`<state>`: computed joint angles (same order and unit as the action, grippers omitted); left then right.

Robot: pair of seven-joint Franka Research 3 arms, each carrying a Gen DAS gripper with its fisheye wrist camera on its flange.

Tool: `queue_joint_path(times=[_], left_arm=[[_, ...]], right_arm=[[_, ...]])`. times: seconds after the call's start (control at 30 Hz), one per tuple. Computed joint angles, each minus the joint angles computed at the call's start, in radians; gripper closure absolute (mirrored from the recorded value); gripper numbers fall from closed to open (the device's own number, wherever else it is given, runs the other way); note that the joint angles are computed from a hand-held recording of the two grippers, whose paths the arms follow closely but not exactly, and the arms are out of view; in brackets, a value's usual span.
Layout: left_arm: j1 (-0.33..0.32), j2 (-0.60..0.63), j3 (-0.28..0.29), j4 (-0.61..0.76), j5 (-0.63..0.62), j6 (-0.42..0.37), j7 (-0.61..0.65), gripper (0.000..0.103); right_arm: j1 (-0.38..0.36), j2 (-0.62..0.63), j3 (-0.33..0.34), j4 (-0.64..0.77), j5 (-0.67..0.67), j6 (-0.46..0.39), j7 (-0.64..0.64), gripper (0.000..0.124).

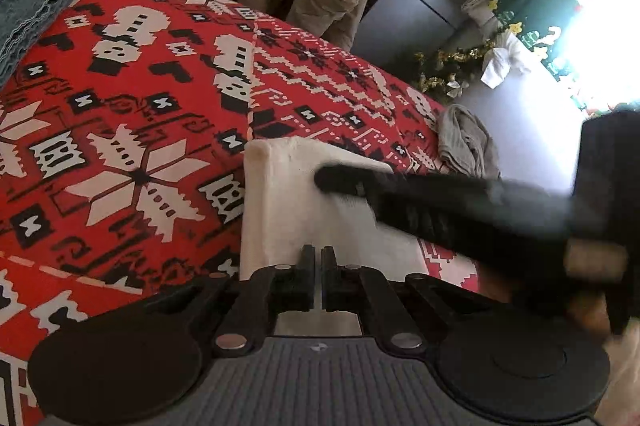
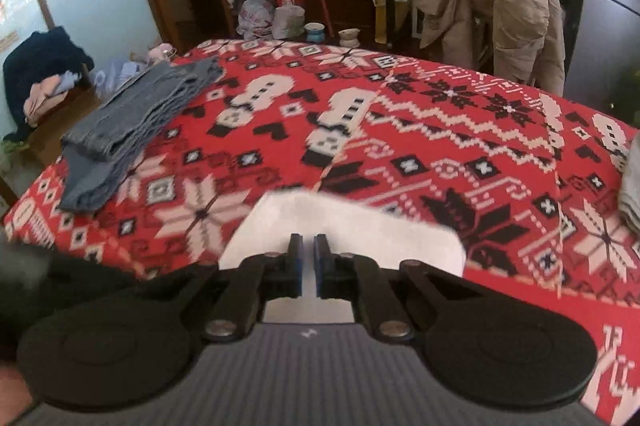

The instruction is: Fold clothes

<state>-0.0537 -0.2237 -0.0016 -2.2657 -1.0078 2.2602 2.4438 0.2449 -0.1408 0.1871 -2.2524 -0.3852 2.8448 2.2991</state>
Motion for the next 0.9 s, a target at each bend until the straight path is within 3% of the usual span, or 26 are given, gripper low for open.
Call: queue_joint_path(times=[0.13,0.37,0.57,0.9], left_arm=[[0.005,0.011,0.006,0.009,-0.004,-0.023,0.007,0.1],[0.032,0.024,0.011,0.033,0.0,-0.09,-0.014,0.1],[0.05,0.004,0.015,0.03,-0.007,-0.11,-0.035,0.1],[0.026,-0.133,0.036,-0.069,0.045,-0.06,-0.014,0.098]], right_arm=[[0.001,0.057,-0.018,0.045,-0.005,-0.002,0.008,0.12],[0.007,0.051,-0.03,0.043,-0.071,0.018,0.139,0.118],[-0.042,-0.128,0.037,-0.088,-0.134,-0.005,0.285,0.113],[-0.065,-0.448,0.179,-0.325,0.035,-0.13,0.325,0.113]])
